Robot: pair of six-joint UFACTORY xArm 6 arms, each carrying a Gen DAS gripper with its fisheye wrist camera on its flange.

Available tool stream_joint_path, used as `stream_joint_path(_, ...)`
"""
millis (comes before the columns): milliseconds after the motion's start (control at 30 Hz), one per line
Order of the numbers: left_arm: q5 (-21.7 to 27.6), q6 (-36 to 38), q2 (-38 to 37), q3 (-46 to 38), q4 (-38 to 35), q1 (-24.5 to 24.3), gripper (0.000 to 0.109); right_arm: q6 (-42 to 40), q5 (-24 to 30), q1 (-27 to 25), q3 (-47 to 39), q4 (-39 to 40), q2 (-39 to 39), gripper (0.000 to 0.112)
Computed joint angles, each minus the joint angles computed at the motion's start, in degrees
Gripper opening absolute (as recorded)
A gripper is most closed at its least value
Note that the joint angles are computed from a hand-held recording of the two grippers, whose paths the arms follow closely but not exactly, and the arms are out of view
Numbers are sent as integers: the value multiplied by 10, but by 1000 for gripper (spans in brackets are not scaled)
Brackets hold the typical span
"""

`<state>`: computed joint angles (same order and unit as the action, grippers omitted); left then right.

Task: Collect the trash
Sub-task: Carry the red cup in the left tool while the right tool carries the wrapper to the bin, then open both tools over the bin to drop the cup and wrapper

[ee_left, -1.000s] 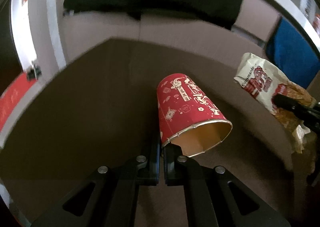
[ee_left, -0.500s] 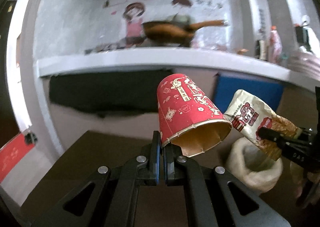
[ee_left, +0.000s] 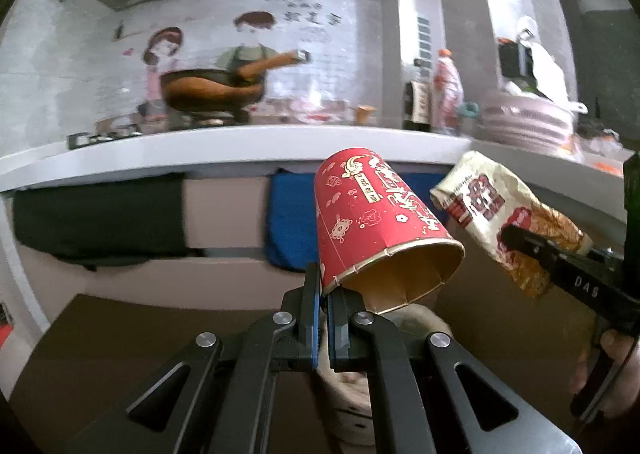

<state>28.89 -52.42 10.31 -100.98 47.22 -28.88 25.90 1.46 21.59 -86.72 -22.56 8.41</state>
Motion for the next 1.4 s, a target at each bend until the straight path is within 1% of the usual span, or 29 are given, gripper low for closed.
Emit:
stream_joint_path(67, 5, 23, 30, -30, -27, -10, 3, -2, -4, -9, 19, 8, -13, 15)
stream_joint_path(133, 12, 33, 53, -50, -36, -17, 3, -4, -8, -18, 34, 11, -21, 15)
stream_joint_path(233, 20, 57, 85, -77, -67, -18, 3, 6, -12, -27, 40, 1, -18, 16)
stream_joint_path(300, 28, 65, 105, -97, -79, -17, 3, -22, -12, -26, 44, 32, -14, 16)
stream_joint_path(367, 21, 62, 103, -82, -83, -11, 3, -75, -10, -23, 40, 91, 0, 16)
stream_joint_path(500, 31, 82, 136, -105, -119, -3, 3, -104, -2, -20, 30, 124, 22, 16)
stream_joint_path(600, 44, 104, 161, -123, -152, 2, 3, -125, 11, -17, 14, 148, 44, 17)
stream_joint_path(700, 52, 118, 185, -141, -180, 9, 3, -163, 31, -15, -11, 194, 71, 18)
stream_joint_path(800, 57, 133, 205, -156, -203, 13, 3, -181, 50, -14, -36, 217, 97, 18)
stream_joint_path(933, 69, 158, 235, -187, -233, 17, 3, -195, 81, -14, -78, 238, 138, 18)
stream_joint_path(1067, 87, 189, 272, -228, -279, 25, 3, -198, 110, -16, -120, 247, 174, 18)
stream_joint_path(1200, 104, 215, 300, -263, -320, 30, 3, -216, 132, -17, -150, 282, 199, 18)
stream_joint_path(1300, 114, 236, 316, -285, -357, 35, 3, -209, 142, -17, -165, 280, 211, 18)
stream_joint_path(1400, 111, 248, 322, -291, -371, 36, 3, -205, 155, -16, -182, 278, 224, 18)
